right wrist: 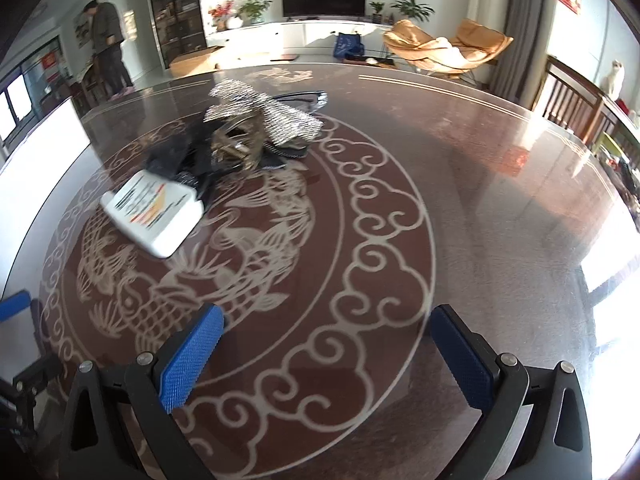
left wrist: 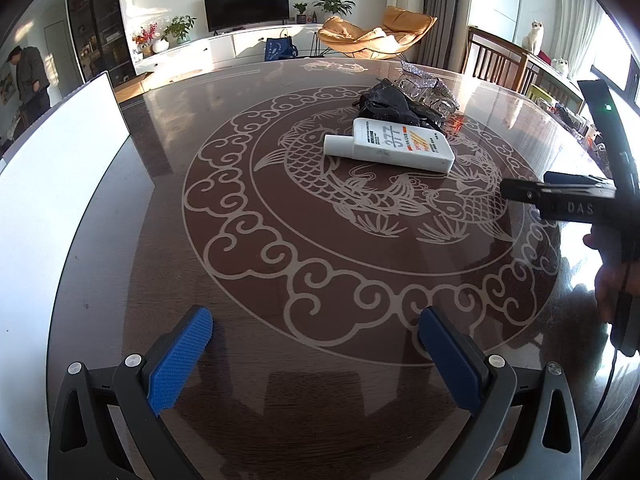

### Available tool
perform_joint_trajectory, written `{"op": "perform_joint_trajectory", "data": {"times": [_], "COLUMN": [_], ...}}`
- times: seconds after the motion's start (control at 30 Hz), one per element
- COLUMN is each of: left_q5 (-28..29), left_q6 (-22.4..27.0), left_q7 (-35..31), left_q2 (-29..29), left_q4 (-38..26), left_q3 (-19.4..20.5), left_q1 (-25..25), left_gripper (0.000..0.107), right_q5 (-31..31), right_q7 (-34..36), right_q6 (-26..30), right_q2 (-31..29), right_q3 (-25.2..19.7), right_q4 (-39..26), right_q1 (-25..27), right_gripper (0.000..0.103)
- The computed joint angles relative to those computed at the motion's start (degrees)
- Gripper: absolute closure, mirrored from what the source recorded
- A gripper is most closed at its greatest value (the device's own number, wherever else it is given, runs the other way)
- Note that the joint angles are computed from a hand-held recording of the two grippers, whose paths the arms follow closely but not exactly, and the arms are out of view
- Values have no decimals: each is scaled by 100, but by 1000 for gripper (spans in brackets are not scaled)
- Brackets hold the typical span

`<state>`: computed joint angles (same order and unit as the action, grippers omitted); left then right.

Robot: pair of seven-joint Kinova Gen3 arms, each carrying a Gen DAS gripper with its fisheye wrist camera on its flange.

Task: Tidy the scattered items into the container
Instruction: 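Move the right gripper onto the white sunscreen tube and close it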

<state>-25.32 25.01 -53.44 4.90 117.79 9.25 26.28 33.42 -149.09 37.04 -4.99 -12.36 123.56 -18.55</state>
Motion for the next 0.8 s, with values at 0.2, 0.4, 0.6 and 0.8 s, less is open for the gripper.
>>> {"op": "perform_joint_trajectory", "data": {"times": [0.2, 0.4, 0.6, 0.8], "left_q5": [2, 11, 112, 734], "left_q6": [-4, 0, -25, -337], "left_q7": [-6, -16, -177, -1128], "left_q2": [2, -3, -6, -313], "left_q4": [0, 0, 21, 466], "left_q3": [1, 2, -6, 160], "left_q1": [-6, -8, -17, -198], "left_gripper": [4, 4, 4, 4], "right_q5": [-354, -1026, -1032, -1731], "right_q7": [487, 1075, 2474, 3515], "right_q6": [311, 318, 291, -389], "right_q2": [734, 1357, 1865, 1548], "right_q3": [552, 1184, -154, 375], "right_q4": [-944, -1845, -2446, -1780], "right_q1": [289, 138, 687, -392], "right_gripper": [0, 0, 1, 0]}}
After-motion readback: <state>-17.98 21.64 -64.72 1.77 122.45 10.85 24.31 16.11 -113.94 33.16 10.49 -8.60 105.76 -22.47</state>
